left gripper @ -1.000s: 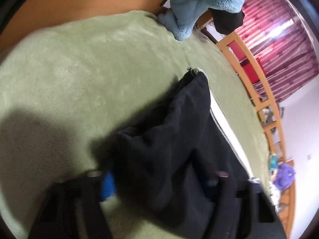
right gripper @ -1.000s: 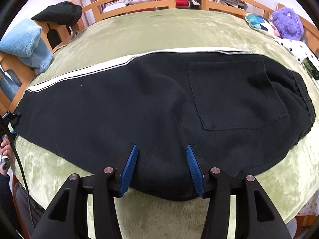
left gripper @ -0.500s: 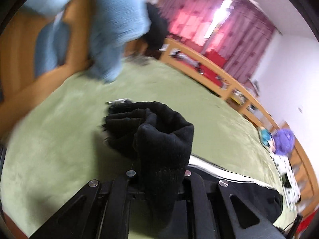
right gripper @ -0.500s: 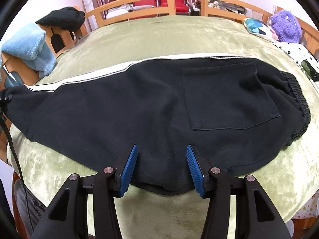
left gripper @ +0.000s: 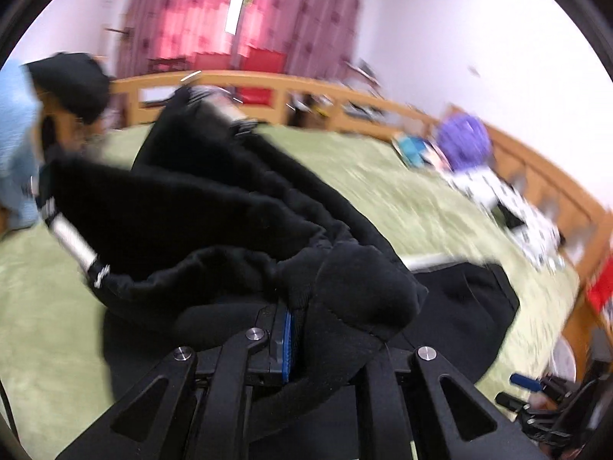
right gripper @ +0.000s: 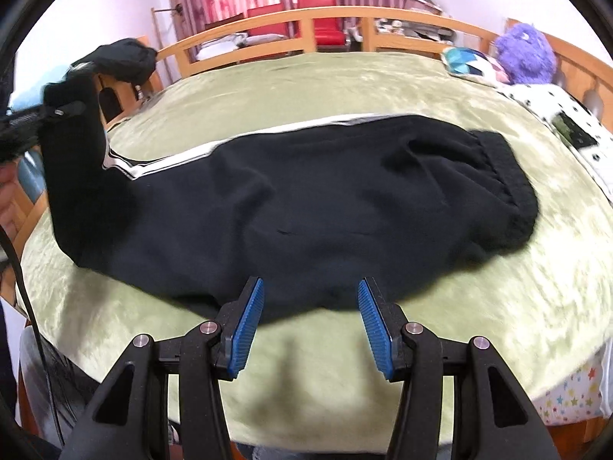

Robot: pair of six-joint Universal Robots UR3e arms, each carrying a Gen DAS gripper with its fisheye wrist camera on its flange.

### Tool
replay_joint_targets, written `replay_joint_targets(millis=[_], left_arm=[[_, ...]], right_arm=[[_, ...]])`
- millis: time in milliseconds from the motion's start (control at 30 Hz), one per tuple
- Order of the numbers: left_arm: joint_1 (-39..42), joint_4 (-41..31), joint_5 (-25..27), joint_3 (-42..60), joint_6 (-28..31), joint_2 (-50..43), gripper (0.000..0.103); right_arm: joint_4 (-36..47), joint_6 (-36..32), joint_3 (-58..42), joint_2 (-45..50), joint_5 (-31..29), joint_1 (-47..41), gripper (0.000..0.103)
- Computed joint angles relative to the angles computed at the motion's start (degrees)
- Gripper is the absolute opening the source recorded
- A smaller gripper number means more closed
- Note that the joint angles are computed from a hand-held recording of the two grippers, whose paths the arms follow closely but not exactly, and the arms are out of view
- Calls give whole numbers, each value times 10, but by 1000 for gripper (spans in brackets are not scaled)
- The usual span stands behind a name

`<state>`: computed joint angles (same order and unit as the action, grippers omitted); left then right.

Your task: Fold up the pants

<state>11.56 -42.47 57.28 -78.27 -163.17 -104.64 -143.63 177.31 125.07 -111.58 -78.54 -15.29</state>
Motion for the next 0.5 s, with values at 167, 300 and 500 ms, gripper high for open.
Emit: replay_joint_targets(millis=[167,300,500], left_arm=[[-127,-34,120,26,-19,-101,12],[-149,-34,150,-1,-20,-104,22],[-30,-138,9,-47,70,16,65]], right_arm=[[90,-71,67,-135,49,-106,51],[118,-100,85,-172,70,-147,51],[40,-77,70,-95,83,-122,51]])
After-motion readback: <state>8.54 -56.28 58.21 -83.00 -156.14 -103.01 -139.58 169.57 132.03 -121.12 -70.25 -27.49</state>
